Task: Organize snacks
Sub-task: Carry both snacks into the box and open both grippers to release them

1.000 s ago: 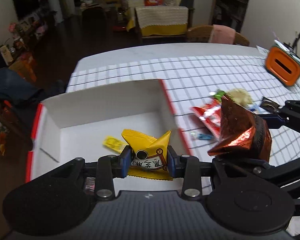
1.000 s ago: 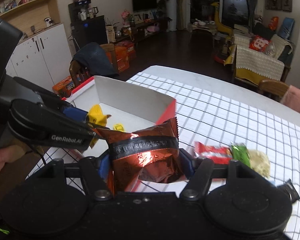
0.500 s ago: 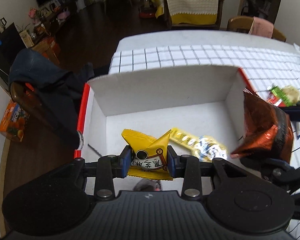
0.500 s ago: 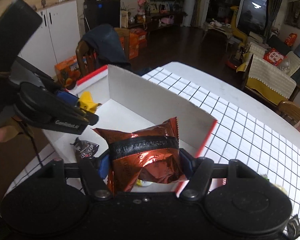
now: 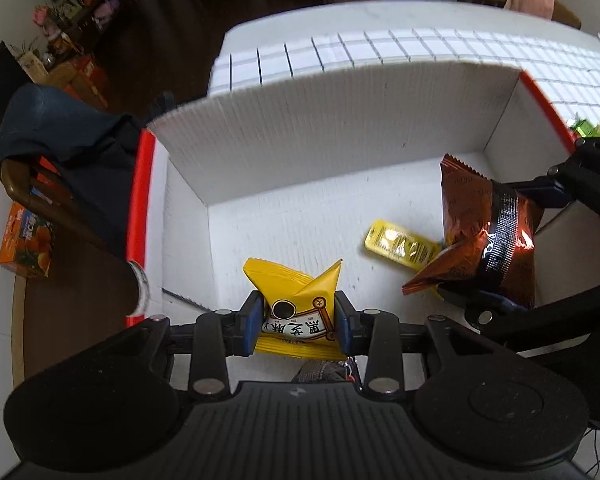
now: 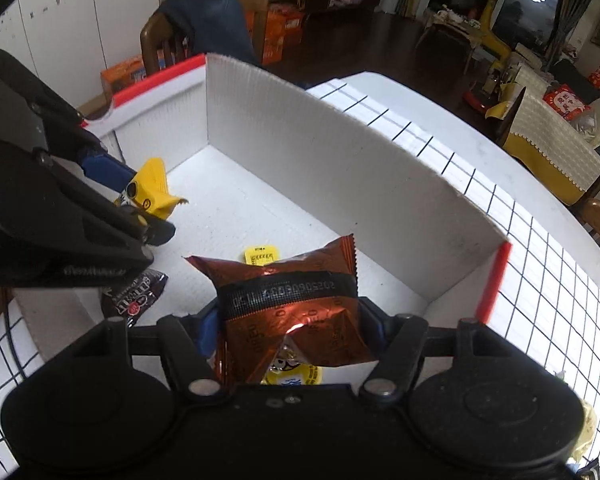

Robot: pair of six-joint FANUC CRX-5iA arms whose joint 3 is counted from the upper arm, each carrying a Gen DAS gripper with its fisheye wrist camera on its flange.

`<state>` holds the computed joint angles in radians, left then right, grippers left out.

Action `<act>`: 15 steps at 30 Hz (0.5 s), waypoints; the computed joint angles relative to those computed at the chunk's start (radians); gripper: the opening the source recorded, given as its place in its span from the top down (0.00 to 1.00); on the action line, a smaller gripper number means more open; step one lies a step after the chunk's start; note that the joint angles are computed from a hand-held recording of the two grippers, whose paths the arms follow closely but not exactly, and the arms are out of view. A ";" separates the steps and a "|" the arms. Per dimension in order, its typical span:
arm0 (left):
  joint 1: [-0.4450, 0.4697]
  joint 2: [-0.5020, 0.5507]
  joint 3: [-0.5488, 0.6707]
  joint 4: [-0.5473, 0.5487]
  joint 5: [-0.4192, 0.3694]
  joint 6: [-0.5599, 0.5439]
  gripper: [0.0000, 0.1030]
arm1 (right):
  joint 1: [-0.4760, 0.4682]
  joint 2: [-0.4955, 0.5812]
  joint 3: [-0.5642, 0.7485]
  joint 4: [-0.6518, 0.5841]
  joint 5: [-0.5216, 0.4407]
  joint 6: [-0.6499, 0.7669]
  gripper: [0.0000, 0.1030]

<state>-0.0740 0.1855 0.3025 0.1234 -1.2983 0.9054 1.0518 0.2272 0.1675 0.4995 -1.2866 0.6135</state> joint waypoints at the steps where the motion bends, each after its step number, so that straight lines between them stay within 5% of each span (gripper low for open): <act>1: -0.001 0.006 0.005 -0.006 -0.009 0.001 0.65 | -0.003 0.009 0.010 -0.007 -0.005 0.008 0.35; 15: 0.000 0.025 0.010 -0.008 -0.043 0.008 0.64 | 0.005 -0.001 -0.004 -0.010 0.003 -0.025 0.28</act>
